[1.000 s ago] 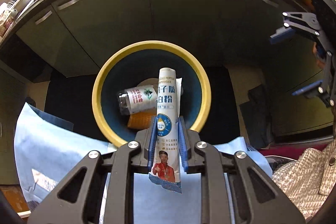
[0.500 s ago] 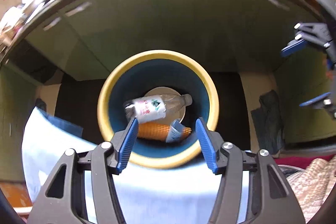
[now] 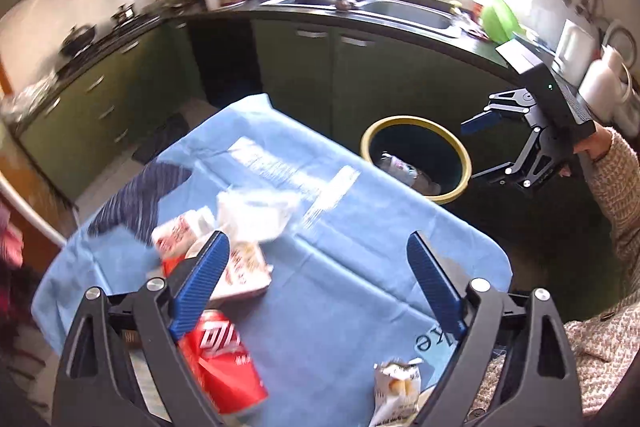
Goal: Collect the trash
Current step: 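Grasp the clear plastic cup with tissue using the right gripper, then carry the plastic cup over the bin and open the right gripper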
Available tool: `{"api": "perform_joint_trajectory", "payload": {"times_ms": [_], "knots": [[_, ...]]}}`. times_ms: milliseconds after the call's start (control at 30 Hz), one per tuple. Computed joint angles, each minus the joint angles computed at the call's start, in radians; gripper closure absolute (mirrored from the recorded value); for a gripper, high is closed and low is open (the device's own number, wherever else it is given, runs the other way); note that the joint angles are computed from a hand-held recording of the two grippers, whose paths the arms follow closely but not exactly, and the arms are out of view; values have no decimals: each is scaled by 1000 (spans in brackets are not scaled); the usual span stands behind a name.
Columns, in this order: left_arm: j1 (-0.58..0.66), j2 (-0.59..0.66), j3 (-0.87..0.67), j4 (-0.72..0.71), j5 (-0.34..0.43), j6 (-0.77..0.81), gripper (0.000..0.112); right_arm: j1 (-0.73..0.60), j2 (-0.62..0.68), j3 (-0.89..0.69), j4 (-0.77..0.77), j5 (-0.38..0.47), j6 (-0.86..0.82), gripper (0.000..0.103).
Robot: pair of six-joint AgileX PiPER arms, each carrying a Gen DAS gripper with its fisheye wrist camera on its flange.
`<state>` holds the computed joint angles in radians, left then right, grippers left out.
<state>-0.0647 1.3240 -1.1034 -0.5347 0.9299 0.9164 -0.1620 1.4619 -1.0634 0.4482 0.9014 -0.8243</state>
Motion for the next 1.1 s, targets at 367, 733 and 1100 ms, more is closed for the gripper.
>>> {"api": "perform_joint_trajectory", "payload": {"times_ms": [367, 733, 1100], "knots": [[534, -21, 151, -186, 160, 339, 26, 487, 543, -676, -311, 116, 223, 11], [642, -18, 179, -242, 225, 434, 26, 481, 760, -882, -338, 214, 235, 25], [630, -22, 191, -240, 219, 440, 26, 380, 642, -760, -179, 220, 193, 49]]}}
